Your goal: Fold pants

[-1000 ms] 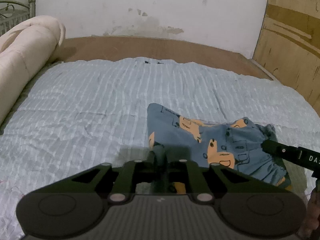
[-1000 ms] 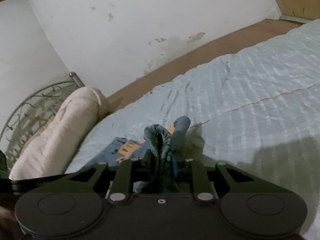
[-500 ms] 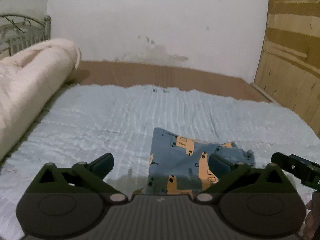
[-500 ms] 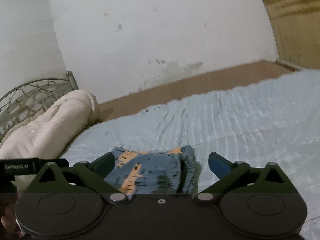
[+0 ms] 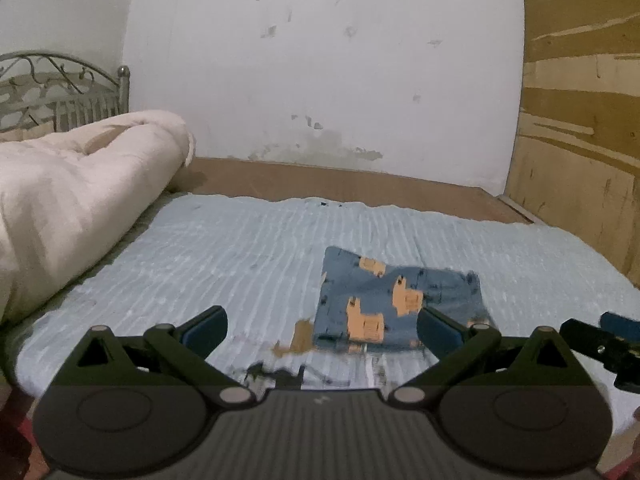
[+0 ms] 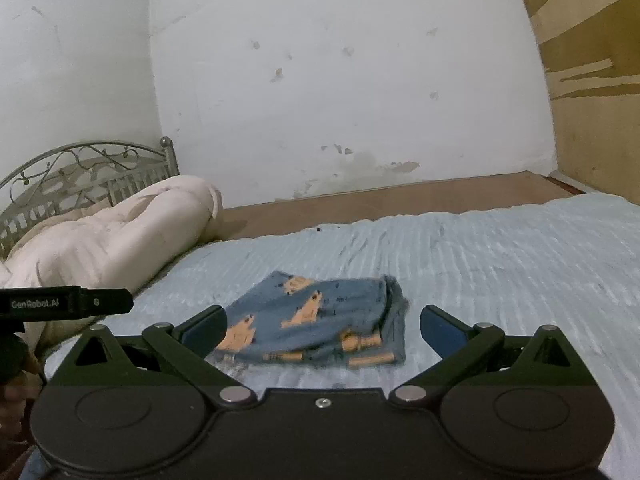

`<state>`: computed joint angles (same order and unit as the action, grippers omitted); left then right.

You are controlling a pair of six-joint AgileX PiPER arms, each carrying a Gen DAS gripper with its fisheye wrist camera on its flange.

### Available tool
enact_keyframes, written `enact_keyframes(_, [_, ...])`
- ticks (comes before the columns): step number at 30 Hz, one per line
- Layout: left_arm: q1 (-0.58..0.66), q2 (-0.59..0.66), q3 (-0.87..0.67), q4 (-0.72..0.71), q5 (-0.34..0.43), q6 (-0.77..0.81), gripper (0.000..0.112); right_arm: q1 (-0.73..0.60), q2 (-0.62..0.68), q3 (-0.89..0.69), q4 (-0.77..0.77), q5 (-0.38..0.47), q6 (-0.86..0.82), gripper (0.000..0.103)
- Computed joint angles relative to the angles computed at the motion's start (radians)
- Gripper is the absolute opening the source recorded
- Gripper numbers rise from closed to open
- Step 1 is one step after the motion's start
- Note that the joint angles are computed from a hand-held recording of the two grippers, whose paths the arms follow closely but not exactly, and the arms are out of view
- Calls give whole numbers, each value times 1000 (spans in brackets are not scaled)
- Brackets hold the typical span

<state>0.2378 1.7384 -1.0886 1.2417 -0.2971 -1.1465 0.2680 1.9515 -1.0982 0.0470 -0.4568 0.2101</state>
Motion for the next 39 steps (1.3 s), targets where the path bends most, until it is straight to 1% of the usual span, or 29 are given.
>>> enact_keyframes(2, [2,-19,63,-111,-8,120,102,38,-23,70,141,-57,-138,102])
enact_keyframes(4, [7,-34,116,-192,-24,211,102,69,-38,132,222,-112,-208,102])
enact_keyframes(6, [10,-46,165,-271,-44,309,102,89,-49,179,258,-156,-230,102])
enact_keyframes(8, [10,-56,199,-320,-56,373,102,107,-53,213,298,-197,-256,102])
enact_keyframes(12, [10,-61,232,-356,-70,427,102,131,-50,246,333,-239,-287,102])
enact_keyframes(14, [9,-63,241,-373,-74,450,102,131,-48,251,329,-245,-289,102])
enact_keyframes(24, [20,-54,228,-337,-71,409,102,124,-35,246,294,-230,-264,102])
enact_keyframes(39, [13,-43,226,-337,-71,415,102,118,-21,240,269,-221,-242,102])
